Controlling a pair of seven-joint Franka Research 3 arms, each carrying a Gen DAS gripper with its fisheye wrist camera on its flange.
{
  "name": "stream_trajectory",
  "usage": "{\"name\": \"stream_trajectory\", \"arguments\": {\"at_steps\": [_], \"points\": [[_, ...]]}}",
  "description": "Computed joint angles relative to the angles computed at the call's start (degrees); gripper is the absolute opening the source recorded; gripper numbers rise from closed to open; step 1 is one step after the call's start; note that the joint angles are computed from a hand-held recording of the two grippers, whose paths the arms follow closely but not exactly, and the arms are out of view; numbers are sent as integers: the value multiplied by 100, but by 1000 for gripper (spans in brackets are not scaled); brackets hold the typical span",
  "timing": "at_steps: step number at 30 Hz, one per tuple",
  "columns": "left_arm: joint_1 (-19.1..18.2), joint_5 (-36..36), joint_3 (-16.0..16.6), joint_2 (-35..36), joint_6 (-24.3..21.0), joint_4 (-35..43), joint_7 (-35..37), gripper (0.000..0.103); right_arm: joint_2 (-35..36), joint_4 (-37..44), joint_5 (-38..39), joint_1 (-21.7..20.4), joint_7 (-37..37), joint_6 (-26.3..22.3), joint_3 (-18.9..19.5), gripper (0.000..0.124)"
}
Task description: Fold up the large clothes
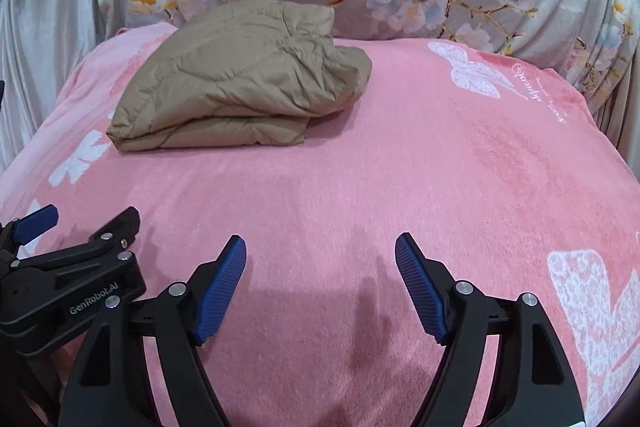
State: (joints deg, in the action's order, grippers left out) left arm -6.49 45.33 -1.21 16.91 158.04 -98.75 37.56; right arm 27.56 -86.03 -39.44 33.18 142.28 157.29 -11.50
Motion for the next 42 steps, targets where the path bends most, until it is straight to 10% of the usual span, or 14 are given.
{"name": "stream_trajectory", "arguments": {"at_steps": [42], "points": [[-1,811,64,-143,164,-162,-839,98,-43,-74,-386,93,391,82,-49,86]]}}
